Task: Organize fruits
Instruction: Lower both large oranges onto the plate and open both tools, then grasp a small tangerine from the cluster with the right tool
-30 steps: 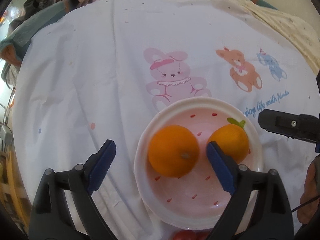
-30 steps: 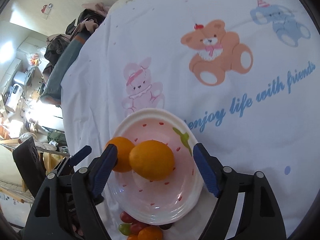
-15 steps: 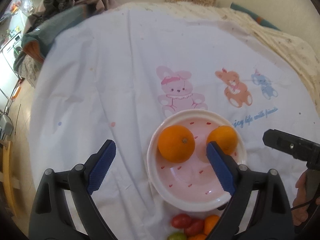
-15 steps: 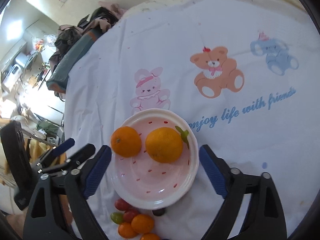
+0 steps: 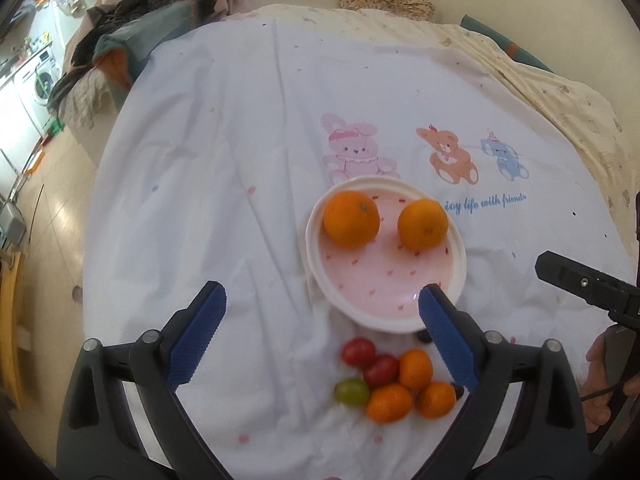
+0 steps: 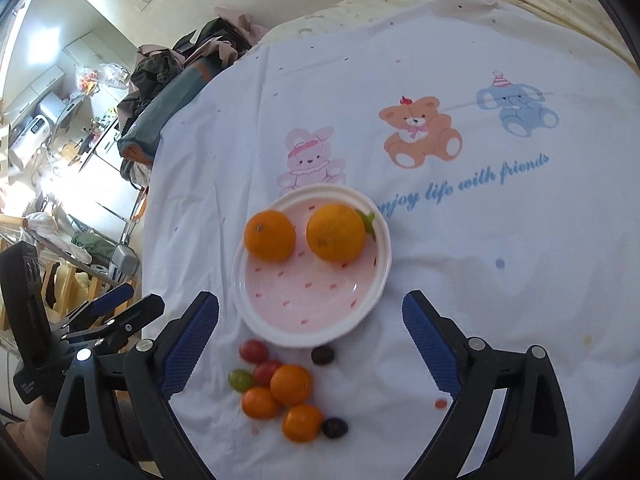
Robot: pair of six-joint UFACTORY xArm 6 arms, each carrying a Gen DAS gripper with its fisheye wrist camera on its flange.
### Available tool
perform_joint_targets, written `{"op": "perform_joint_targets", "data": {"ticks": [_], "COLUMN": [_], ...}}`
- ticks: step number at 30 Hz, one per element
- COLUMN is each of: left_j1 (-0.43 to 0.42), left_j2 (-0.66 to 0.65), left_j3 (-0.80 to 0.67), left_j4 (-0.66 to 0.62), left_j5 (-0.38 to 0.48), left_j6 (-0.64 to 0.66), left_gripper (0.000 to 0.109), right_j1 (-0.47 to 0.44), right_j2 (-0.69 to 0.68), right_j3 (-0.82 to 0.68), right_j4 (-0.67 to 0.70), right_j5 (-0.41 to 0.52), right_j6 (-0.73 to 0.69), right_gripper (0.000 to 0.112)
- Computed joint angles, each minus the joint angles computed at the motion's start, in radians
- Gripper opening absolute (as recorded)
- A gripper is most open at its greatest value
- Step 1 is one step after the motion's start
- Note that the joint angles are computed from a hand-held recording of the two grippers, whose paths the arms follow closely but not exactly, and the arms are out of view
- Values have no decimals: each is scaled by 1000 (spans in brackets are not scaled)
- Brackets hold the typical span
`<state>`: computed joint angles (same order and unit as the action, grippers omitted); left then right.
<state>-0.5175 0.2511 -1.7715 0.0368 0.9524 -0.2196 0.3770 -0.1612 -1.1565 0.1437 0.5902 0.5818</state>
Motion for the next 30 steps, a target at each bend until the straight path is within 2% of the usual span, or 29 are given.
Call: {"op": "perform_joint_targets", "data": {"ticks": [7, 10, 12, 16, 18, 20, 21, 23, 26, 30], "left_j1": [4, 15, 26, 34, 36, 32, 30, 30, 41, 59], "left_j2": [-116, -151, -173, -168, -156, -152, -149, -140, -130, -116], "left_j3": [137, 179, 211, 226, 220, 219, 216, 206, 194, 186], "left_j4": [-12, -40, -43, -16, -30, -30, -23, -18, -11, -34], "left_j5": [9, 22, 23, 56, 70, 65, 63, 66, 88, 115], "left_j6": [18, 26, 2, -50, -47, -43, -46, -51, -77, -94], "left_gripper": [96, 96, 96, 96, 96, 96, 96, 96, 96, 96], "right_j1": [33, 42, 46, 53, 71, 106, 128, 150, 174, 184], "right_j2": [-90, -116, -129, -118, -75, -1, 37, 84, 120, 153], "right_j3": [86, 111, 131, 142, 96, 11, -26, -64, -86, -107], "right_j4": [-49, -86, -65, 28, 32, -74, -113, -107, -69, -35], "right_j5": [6, 36, 59, 61, 123, 253, 306, 356, 363, 371], "right_j6": [91, 151, 163, 97, 28, 13, -19, -87, -187, -249], "right_gripper": [96, 96, 96, 96, 96, 93, 86, 77, 76, 76]}}
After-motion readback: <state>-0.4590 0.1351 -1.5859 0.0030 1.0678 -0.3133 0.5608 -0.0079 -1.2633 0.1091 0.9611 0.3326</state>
